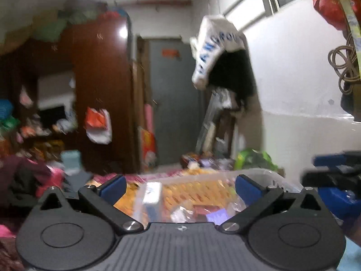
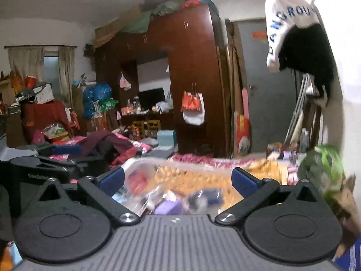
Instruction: Organize objects
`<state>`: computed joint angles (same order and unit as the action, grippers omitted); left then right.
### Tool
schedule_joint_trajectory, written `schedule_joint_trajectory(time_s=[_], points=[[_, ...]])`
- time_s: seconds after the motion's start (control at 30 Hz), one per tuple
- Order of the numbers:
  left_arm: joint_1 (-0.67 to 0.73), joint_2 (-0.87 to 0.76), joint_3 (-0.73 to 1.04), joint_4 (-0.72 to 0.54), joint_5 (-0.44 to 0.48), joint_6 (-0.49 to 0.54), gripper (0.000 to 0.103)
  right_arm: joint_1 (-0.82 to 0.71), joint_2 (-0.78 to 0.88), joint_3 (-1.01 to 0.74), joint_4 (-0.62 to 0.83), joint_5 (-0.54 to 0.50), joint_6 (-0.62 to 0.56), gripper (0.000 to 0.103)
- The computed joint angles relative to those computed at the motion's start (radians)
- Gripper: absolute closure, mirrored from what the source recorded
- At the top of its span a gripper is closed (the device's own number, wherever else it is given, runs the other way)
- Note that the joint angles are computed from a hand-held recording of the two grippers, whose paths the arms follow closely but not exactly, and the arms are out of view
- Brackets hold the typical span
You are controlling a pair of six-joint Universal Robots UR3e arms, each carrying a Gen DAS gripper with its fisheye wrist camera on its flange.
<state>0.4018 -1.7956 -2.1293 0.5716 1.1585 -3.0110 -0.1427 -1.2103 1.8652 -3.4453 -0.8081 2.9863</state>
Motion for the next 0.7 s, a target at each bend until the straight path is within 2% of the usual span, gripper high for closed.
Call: schedule_joint_trajectory(time_s=[0.1,0.17,0.3,0.43,0.53,0.7], points=[[-0.047,0.053,-0.081,0.012,0.115,0.018,0.000,-0.007,-0.064,0.073,0.074,-0.041,-0.149,0.000],[-0.084,0.084,-0.092,-0.051,0.163,0.051,0.000,-0.009,-0.090,0.114,0.099,-0.083,-0.197,0.000],[-0.101,0.127,-0.089,-0.147,0.137,0.101,0.000,-0.027,-0.092,0.138,0.095,-0.099,-0.159,0.000],[-0.150,0.130,-0.064,-0.196,0.203,0.113,0.000,-0.029,-0.095,0.154,0.088,-0.124,-0.126,0.000],[-0.160,0.144,-0.054,-0.252,0.207,0.103,0.000,-0.021,-0.088,0.171,0.044,-0.166,-0.107,0.000],[-0.190,0.132,-0.051,-0.257,0.244,0.087,0.000,-0.048,-0.085,0.192,0.004,-0.146,-0.064,0.000]])
